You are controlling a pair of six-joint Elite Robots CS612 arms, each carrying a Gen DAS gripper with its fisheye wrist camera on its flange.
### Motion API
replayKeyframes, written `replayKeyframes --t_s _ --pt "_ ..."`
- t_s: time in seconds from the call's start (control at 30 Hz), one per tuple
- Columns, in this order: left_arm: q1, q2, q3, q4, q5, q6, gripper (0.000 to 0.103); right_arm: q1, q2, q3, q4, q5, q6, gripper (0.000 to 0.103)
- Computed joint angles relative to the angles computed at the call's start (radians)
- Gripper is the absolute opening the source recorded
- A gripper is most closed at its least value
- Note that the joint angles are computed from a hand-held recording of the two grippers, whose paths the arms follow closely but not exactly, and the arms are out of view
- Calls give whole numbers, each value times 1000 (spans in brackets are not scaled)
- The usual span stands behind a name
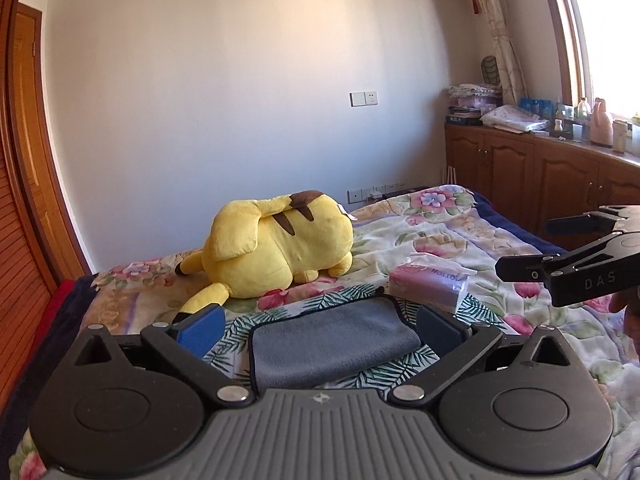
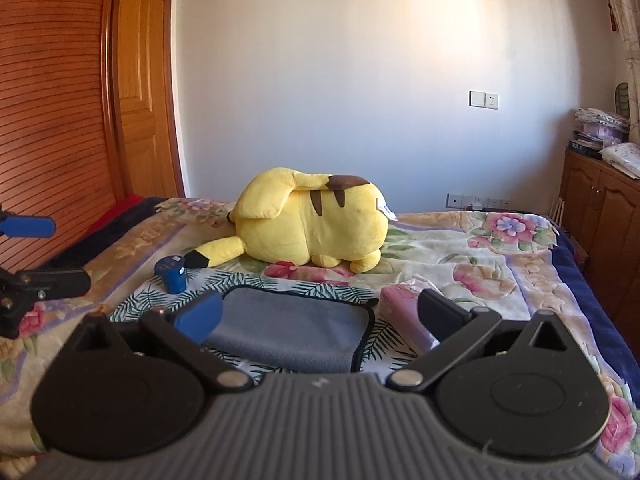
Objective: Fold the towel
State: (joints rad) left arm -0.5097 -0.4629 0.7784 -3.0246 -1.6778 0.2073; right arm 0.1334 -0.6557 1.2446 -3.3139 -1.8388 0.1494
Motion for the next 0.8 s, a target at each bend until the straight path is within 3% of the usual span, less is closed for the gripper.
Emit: replayKeyframes --t_s 0.23,0.8 --pt "-3 -36 76 -30 -13 -50 87 8 -18 46 -26 -7 26 103" --pt "-12 -75 196 -100 7 -69 87 31 -39 115 -83 -20 35 103"
